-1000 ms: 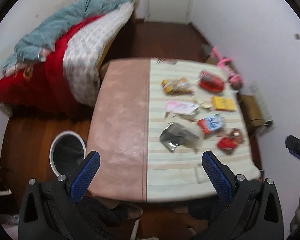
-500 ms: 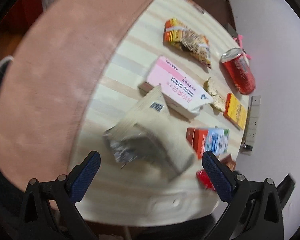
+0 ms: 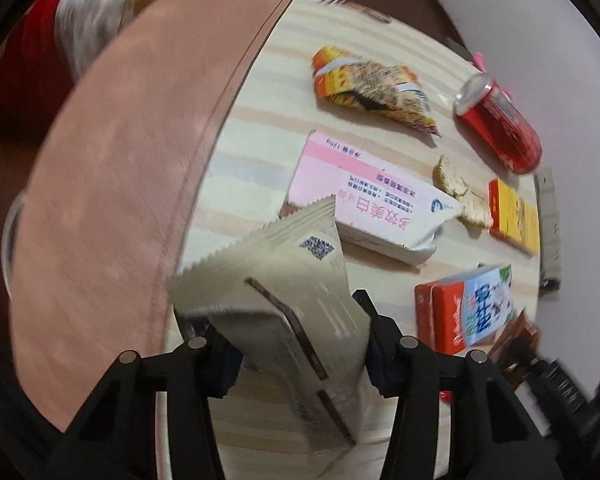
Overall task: Collect trash
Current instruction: 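Grasp the beige snack wrapper with the left tool while the right tool grasps the brown wrapper, then carry both wrappers over the trash bin and open both tools to drop them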
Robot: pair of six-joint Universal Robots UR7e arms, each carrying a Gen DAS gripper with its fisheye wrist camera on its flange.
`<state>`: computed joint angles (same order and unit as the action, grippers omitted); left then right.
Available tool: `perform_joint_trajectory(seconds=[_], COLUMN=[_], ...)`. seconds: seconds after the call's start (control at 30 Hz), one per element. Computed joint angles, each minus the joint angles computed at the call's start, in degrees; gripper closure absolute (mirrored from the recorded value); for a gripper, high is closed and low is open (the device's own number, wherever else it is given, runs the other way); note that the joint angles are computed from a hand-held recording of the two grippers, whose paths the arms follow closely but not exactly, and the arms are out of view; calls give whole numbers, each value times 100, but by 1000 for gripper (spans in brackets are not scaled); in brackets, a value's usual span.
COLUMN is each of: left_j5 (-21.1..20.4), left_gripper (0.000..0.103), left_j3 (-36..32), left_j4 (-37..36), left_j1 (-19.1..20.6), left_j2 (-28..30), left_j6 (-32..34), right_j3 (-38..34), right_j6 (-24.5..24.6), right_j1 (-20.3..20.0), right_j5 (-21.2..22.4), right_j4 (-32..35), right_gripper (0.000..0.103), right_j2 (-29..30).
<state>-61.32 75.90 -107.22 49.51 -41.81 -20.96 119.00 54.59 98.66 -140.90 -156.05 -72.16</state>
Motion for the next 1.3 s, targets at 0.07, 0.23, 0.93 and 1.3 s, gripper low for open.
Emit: perform_joint_trajectory(seconds=[0.07, 0.23, 0.93, 1.3], left_j5=[206, 477, 547, 47], left_gripper=[61, 62, 62, 62], left_j3=[113, 346, 140, -1421], left_j4=[-113, -451, -1184, 129], left_j1=[-64, -218, 45, 1748], left_j2=[-94, -365, -2081, -1667], left_j6=[280, 701, 2187, 2099], right_j3=[5, -35, -2254, -5972], right_j6=[-54, -195, -1758, -2429], right_j1=[63, 327, 2093, 2015], right_j5=[-58, -257, -36, 1398], right_j4=[-5, -16, -115, 1616], right_gripper=[64, 65, 65, 65], right_j2=[-9, 4, 1844, 5003])
